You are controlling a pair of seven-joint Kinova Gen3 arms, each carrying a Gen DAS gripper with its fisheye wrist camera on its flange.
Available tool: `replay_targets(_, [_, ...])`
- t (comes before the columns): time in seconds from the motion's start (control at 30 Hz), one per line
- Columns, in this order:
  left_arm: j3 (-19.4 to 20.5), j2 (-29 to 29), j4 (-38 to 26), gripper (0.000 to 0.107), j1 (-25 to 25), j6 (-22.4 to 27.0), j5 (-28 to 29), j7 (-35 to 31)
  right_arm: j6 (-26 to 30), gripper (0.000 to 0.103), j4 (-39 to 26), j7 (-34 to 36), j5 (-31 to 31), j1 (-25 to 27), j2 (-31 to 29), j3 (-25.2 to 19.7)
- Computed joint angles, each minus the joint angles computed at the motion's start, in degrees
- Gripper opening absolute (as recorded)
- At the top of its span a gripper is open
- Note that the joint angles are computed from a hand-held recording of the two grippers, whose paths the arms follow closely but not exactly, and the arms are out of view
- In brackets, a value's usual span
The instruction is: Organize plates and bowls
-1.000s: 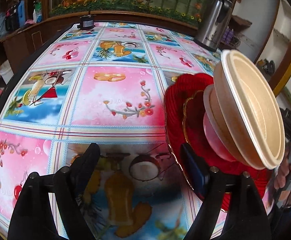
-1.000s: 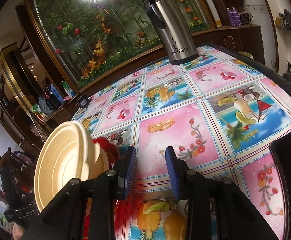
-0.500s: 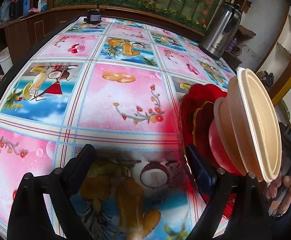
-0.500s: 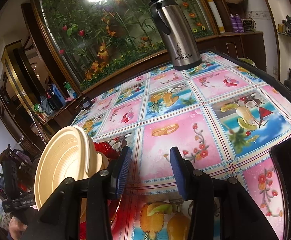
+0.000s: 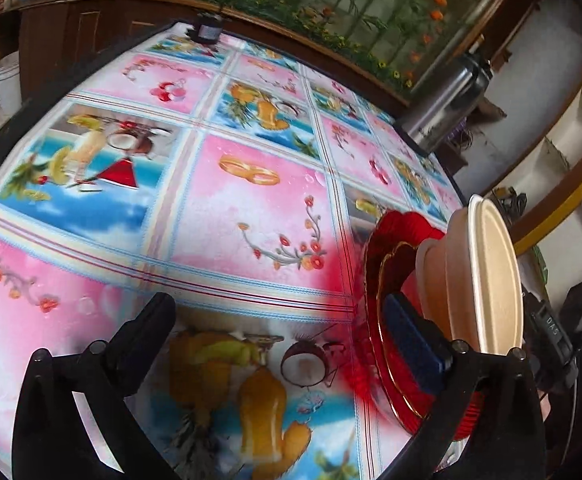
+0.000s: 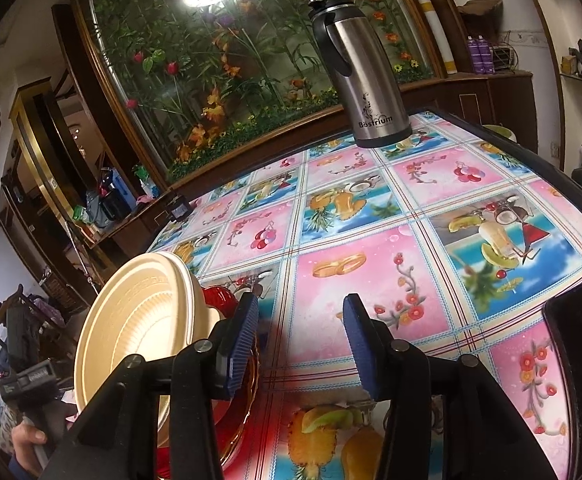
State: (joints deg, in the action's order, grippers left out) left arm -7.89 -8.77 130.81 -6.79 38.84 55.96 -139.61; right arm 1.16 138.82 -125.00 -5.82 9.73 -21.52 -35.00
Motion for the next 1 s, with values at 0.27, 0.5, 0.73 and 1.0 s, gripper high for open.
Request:
replay_targets(0.27, [13.7,-16.7,6.6,0.103,-2.6,-15.7,-10.9,14.1,0.2,0.051,0.0,0.2,-0.2,1.8,-1.4,-1.8])
replay_targets(0.5, [28.8,-22.8,8.3,0.103,-11.2,-19.6,-19.7,26.8,4.3,0.059,-0.3,-2.1,0.2,6.2,-8.1,-8.7])
replay_targets(0.73, [40.3,-25.7,7.2,0.103,-16.6,-19.1,-30.6,38.4,10.7,0.077,-0.6,-5.4,0.5,5.3,-18.9,-12.5])
replay_targets(1.0, [47.2,-29.0,7.0,0.103,-20.2,-18.9,-36.9,46.7,16.2,0.100,-4.0,-5.9,1.2,7.1,-26.6,-18.0])
